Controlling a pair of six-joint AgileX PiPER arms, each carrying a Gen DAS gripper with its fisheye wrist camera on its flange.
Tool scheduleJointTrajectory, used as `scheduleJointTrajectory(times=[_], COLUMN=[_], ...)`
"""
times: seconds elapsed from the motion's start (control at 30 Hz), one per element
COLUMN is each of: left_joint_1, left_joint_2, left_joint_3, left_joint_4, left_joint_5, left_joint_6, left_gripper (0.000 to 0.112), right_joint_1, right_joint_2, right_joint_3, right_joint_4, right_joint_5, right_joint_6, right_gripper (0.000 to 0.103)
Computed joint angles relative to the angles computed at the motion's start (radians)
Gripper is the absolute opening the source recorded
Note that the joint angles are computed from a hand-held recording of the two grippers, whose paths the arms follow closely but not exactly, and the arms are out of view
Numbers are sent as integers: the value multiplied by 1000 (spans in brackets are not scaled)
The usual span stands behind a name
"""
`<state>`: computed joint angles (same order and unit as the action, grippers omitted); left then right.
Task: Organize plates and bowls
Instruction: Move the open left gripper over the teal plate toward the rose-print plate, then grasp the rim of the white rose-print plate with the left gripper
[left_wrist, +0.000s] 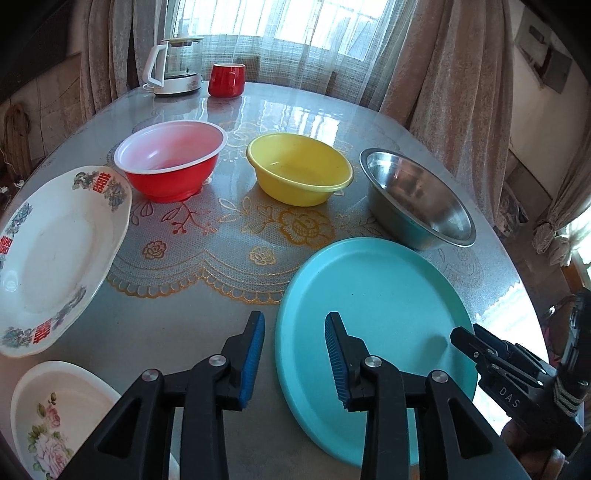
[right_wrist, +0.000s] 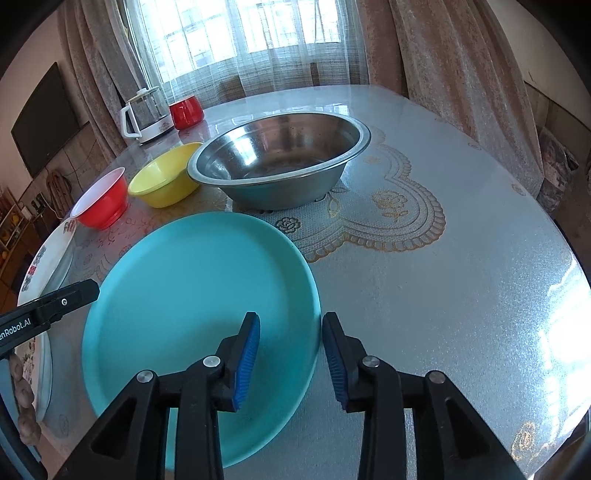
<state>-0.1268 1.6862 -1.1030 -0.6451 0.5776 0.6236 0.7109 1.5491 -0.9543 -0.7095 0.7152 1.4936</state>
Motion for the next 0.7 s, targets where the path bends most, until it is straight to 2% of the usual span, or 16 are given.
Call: scheduleJointTrajectory(times=[0.23,0.43,0.57,0.7], left_joint_1=[35,98,202,347], left_joint_2=[-49,-127,-166,-197], left_joint_3=[15,63,93,124], left_joint_4=[18,20,-93,-208], left_joint_5=[31,21,50,103], left_joint_6=[-11,3,141,298], left_gripper=[34,34,34,34], right_joint_1=[3,23,46,81], right_joint_2=[6,0,-28,-48], right_joint_3=[-7,-5,12,-3], right_joint_4=[-6,-63,-132,-174], right_joint_5=[14,81,101,119], right_joint_6=[6,88,160,168], right_gripper=[37,37,45,46])
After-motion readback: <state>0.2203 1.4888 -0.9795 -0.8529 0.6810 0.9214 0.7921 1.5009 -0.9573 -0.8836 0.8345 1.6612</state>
